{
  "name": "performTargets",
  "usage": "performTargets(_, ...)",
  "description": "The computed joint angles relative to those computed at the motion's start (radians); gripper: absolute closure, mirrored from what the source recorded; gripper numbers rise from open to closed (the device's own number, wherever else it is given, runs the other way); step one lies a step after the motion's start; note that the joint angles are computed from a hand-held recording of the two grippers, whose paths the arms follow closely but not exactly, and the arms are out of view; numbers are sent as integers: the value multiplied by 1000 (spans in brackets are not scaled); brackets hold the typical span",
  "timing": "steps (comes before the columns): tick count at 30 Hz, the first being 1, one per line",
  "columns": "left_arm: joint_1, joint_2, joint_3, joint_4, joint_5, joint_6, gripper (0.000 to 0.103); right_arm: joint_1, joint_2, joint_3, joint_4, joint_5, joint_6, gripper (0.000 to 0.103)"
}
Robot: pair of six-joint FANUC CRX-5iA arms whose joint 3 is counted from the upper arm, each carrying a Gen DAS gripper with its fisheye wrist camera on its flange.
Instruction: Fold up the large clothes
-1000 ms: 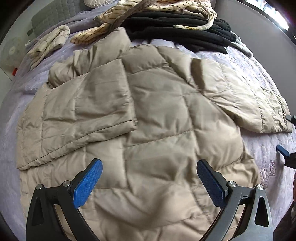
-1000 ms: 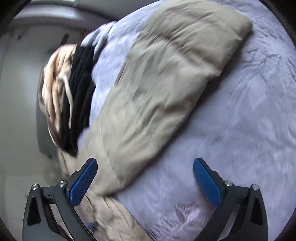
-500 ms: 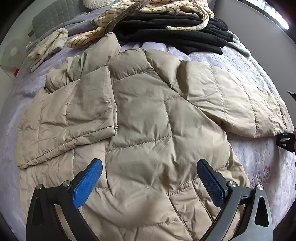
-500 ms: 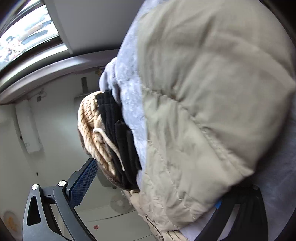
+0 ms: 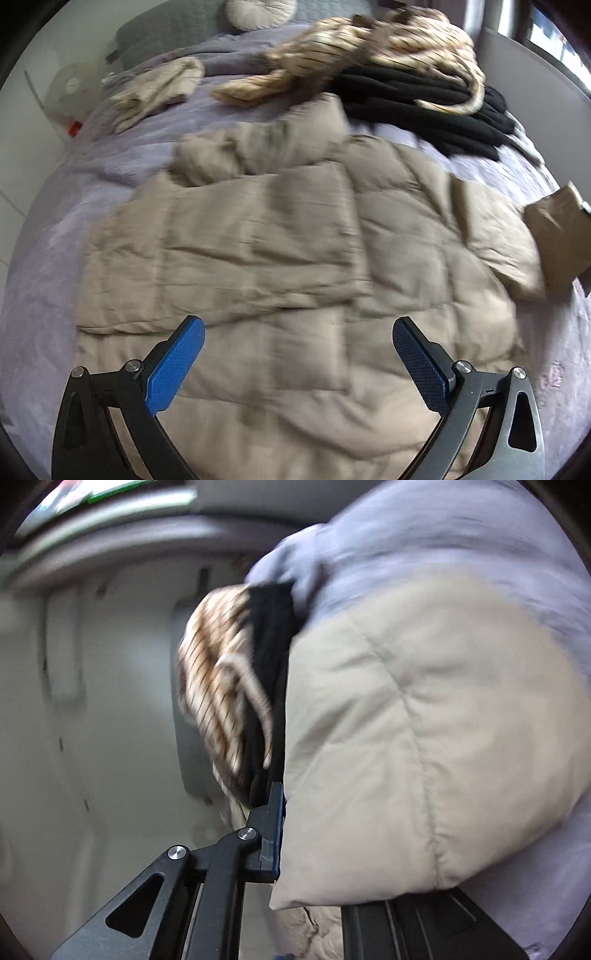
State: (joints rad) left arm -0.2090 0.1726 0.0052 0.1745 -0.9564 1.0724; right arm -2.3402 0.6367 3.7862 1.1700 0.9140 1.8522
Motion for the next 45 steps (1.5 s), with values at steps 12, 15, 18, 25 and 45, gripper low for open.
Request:
performTargets(12, 195, 68, 55, 61, 2, -121, 1, -278, -554, -520, -509, -349, 1026, 93)
performTargets(15, 236, 91, 73, 85, 0, -133, 1, -279, -746, -702, -688, -302, 1327, 93)
performTargets(18, 269, 119, 97, 96, 2, -128, 1, -246, -939, -910, -770, -141, 1499, 93)
performTargets(25, 310, 144, 97, 111, 20, -135, 1, -192, -1179, -1144, -816, 102, 1590, 92)
performTargets(45, 316, 254, 175, 247, -144, -134, 1, -201, -830, -743, -673, -124, 1040, 33)
